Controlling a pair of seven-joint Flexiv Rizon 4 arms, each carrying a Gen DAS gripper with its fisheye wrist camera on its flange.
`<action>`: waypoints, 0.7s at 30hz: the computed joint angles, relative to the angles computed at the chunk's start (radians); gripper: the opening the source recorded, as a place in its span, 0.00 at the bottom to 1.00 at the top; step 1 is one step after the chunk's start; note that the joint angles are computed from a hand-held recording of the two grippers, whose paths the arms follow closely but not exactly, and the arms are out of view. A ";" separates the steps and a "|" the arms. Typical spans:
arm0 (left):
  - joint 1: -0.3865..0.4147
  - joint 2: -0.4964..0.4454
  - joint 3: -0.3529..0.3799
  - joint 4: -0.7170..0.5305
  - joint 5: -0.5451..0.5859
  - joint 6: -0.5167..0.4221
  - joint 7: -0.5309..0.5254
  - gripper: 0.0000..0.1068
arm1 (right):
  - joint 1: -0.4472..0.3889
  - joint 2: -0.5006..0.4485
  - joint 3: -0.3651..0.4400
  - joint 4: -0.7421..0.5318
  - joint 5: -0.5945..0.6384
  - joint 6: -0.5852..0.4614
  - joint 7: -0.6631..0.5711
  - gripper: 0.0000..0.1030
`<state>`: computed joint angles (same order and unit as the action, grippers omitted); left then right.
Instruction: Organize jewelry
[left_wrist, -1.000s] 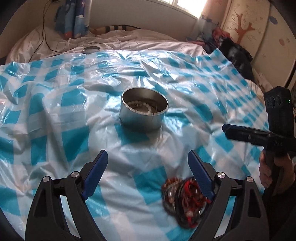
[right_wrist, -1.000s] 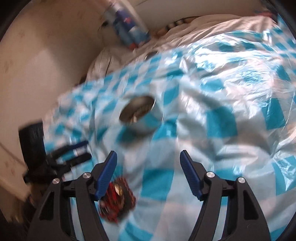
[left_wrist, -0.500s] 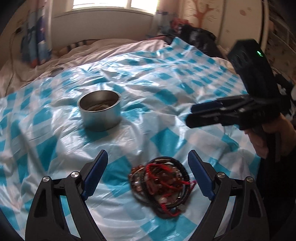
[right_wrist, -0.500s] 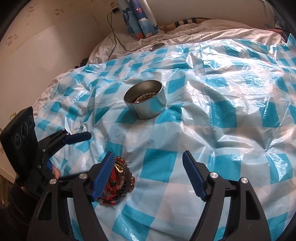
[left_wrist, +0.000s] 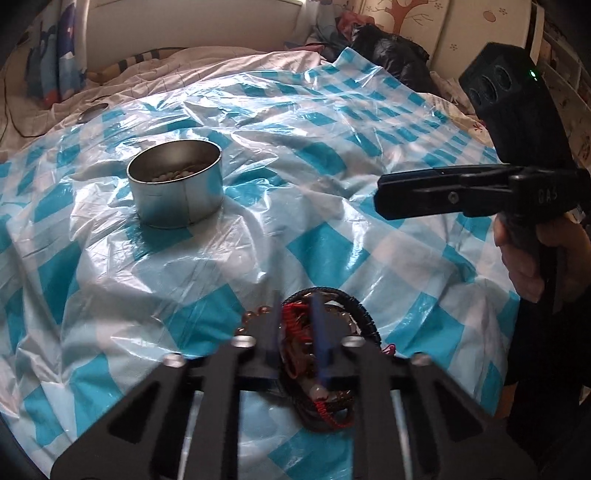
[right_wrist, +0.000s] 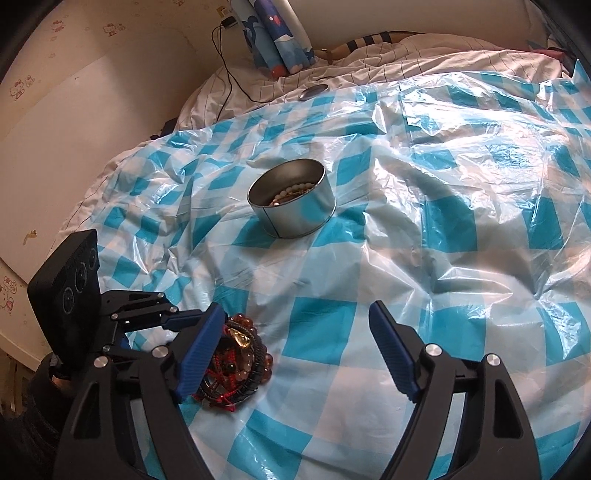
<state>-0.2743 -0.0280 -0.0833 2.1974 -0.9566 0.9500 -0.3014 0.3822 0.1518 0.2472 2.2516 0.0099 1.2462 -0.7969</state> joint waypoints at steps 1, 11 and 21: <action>0.003 -0.002 0.002 -0.004 0.012 0.000 -0.011 0.07 | -0.001 0.000 0.000 0.001 -0.002 0.002 0.000 0.75; 0.040 0.012 0.026 -0.041 -0.168 -0.099 0.008 0.03 | 0.038 -0.007 -0.010 -0.022 0.075 -0.002 -0.104 0.75; 0.059 0.009 0.033 -0.064 -0.280 -0.085 0.002 0.03 | 0.063 -0.089 0.039 -0.048 -0.089 0.008 -0.173 0.72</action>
